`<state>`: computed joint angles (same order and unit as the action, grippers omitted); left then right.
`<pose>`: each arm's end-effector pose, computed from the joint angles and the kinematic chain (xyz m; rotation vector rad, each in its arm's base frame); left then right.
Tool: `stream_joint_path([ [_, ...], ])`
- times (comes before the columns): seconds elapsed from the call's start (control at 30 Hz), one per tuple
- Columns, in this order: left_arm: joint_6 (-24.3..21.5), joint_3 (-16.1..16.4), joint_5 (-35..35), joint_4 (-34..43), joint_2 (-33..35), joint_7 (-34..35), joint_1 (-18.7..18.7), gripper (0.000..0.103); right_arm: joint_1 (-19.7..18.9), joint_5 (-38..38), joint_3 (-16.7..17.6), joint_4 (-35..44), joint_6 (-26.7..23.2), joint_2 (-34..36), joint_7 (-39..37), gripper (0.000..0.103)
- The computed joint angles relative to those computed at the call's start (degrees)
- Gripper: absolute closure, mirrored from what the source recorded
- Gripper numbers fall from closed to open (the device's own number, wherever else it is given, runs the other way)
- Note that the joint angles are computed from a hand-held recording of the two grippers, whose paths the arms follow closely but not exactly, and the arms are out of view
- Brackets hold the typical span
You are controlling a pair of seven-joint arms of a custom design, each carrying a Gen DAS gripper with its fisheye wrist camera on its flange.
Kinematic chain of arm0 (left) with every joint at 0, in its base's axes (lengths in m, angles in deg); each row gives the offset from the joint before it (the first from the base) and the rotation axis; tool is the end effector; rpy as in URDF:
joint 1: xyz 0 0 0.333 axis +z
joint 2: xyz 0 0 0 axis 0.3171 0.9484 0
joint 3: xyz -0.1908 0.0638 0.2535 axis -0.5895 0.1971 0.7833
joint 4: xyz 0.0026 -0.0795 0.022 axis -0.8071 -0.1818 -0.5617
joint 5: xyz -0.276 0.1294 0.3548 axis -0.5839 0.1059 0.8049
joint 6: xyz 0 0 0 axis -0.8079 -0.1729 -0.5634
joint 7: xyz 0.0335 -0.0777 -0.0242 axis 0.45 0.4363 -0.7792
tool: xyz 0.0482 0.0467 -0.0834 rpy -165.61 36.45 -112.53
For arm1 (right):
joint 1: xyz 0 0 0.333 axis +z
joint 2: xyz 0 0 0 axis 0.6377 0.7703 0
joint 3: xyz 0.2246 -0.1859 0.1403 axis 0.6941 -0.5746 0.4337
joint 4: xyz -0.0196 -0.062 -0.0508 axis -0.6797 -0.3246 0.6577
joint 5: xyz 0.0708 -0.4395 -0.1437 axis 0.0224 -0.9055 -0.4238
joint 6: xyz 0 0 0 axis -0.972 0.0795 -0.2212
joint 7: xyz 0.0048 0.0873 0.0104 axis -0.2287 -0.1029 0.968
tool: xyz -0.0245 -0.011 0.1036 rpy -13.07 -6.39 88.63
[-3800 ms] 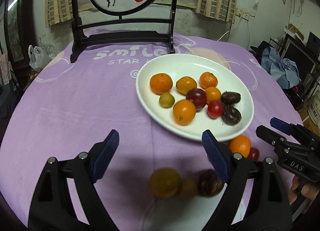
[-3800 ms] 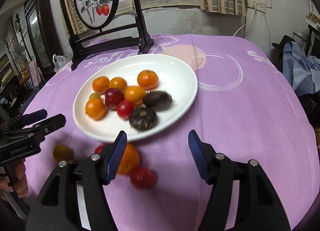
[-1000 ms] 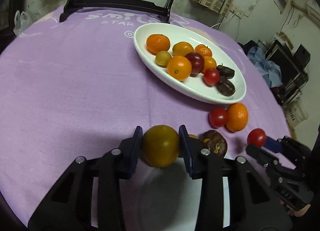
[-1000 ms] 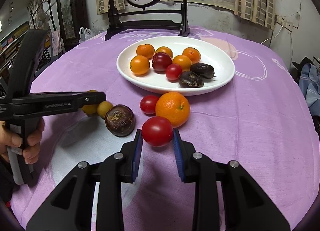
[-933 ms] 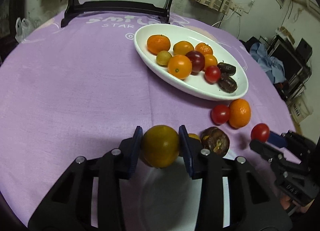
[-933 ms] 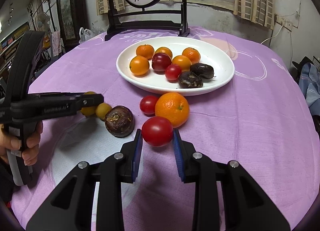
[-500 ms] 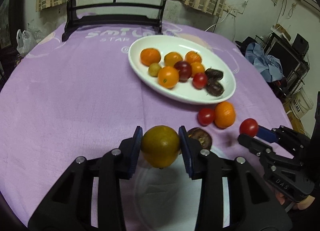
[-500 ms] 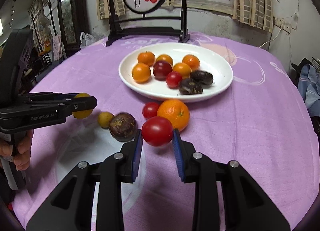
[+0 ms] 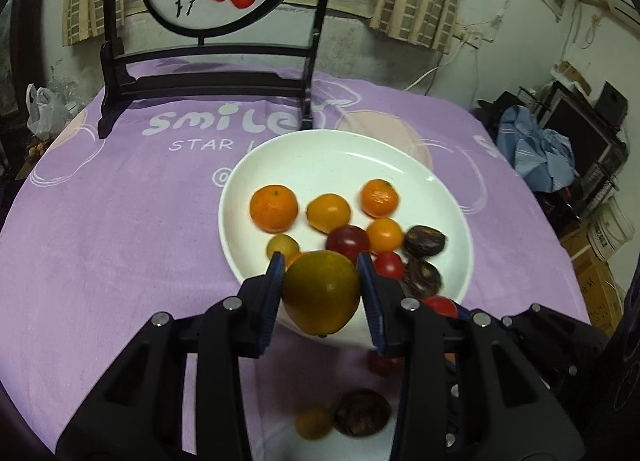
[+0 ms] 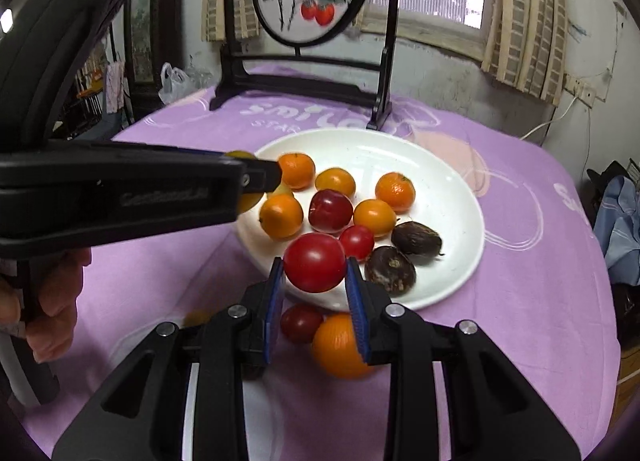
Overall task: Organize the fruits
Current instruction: 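Lower both held fruits into the white plate and open both tools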
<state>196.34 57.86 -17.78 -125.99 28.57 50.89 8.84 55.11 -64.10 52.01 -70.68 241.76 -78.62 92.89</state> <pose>0.5774 -0.1540 0.4732 -1.7498 1.9928 -0.9406 0.5221 0.2019 0.4503 -1.9962 1.4127 -0.5970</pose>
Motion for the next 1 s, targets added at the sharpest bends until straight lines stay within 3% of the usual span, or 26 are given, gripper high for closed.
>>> stream_joint_path([
  [0.17,0.22,-0.28,1.52,2.75,3.87,-2.81,1.5,0.064,1.09,3.34,-1.19,3.33,-2.22,4.29,-0.83,0.071],
  [0.23,0.75,0.05,-1.49,2.65,4.0,-1.2,1.29,0.057,1.32,5.1,-1.57,3.21,-1.7,4.51,-0.76,0.066],
  [0.3,2.83,-0.15,-1.87,1.49,3.08,-0.78,1.39,0.041,2.11,7.34,-2.37,2.27,-1.06,3.69,-2.53,0.063],
  [0.43,3.91,0.39,-2.71,-0.34,0.91,0.29,0.6,0.041,1.52,8.03,-2.26,-0.43,0.61,0.88,-1.89,0.058],
  [0.53,4.17,0.08,-1.36,-2.78,-1.61,-0.72,0.77,0.028,2.79,10.48,-3.58,-3.06,0.93,-2.18,-3.58,0.051],
  [0.7,5.75,-0.84,6.5,-8.23,-6.43,-2.98,1.33,0.025,-0.36,6.62,-1.03,-8.09,0.9,-7.59,-1.03,0.047],
  [1.0,3.31,2.94,5.92,-17.13,-12.27,0.31,-2.88,0.024,0.87,6.77,-2.6,-14.25,-0.52,-12.43,0.65,0.047],
])
